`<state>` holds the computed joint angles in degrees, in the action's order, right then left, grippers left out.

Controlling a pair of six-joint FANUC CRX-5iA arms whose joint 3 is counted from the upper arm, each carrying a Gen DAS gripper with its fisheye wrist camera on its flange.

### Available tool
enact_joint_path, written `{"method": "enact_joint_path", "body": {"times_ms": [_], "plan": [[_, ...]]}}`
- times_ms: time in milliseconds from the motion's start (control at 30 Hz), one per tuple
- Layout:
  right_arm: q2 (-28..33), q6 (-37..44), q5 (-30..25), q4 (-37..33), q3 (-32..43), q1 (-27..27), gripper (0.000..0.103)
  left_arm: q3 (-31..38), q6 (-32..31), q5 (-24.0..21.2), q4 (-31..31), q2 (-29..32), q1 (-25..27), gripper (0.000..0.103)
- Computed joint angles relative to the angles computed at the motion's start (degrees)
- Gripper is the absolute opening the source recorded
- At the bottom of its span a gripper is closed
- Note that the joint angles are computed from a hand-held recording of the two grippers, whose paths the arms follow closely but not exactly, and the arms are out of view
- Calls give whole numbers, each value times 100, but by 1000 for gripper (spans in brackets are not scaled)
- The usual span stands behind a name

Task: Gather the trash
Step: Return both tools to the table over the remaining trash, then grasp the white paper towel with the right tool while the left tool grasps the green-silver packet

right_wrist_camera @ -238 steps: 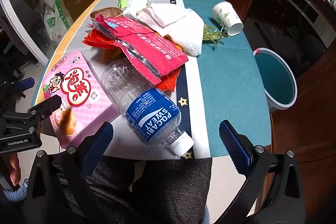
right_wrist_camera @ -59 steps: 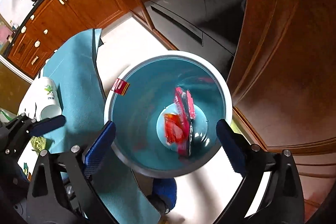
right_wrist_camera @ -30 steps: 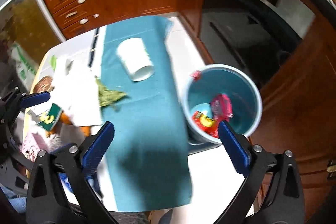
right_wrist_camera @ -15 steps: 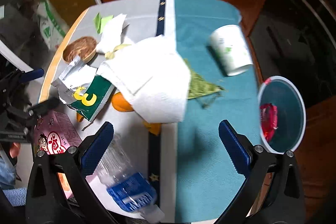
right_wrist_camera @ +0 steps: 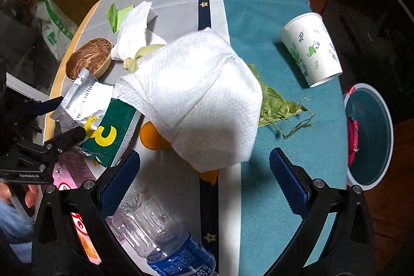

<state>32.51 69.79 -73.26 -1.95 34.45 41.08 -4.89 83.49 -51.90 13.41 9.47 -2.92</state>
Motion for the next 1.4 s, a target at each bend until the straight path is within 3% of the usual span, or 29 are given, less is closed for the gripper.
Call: {"method": "enact_joint_path", "body": {"times_ms": [67, 167, 200, 267, 300, 367, 433, 733, 1033, 1133, 1200, 1267, 1300, 1333, 1400], "plan": [[37, -37, -58, -77, 53, -22, 96, -54, -45, 97, 99, 8, -4, 99], [26, -70, -37, -85, 21, -22, 96, -380, -35, 646, 252, -200, -17, 95], [21, -81, -36, -87, 9, -24, 96, -491, -51, 811, 298, -290, -20, 82], [15, -101, -33, -90, -10, -27, 96, -475, -58, 802, 277, -308, -40, 67], [9, -117, -27, -82, -27, -24, 96, -475, -34, 808, 231, -328, -60, 46], [-5, -138, -16, -95, -56, -22, 96, -411, 91, 772, 4, -347, -123, 26], [-12, -144, -4, -90, -78, -13, 96, -515, -55, 799, 144, -417, -107, 13], [164, -308, 59, 149, 177, -73, 96, -709, -307, 743, 0, -907, -62, 9], [981, -251, -76, 314, 1216, -142, 96, -708, -301, 492, -49, -840, 34, 9], [992, -164, 39, 204, 1151, -155, 96, -695, -283, 455, -95, -844, 26, 10], [786, -126, 417, 315, 754, -99, 85, -688, -271, 427, -97, -849, 32, 10], [676, -191, 543, 498, 545, -46, 37, -671, -225, 423, -132, -862, 22, 10], [638, -194, 557, 476, 504, -53, 26, -664, -198, 432, -162, -874, 12, 9], [590, -188, 575, 406, 465, -72, 16, -643, -142, 447, -238, -897, -18, 9], [370, -212, 780, 372, 210, -75, 13, -605, -35, 475, -388, -958, -80, 9]]}}
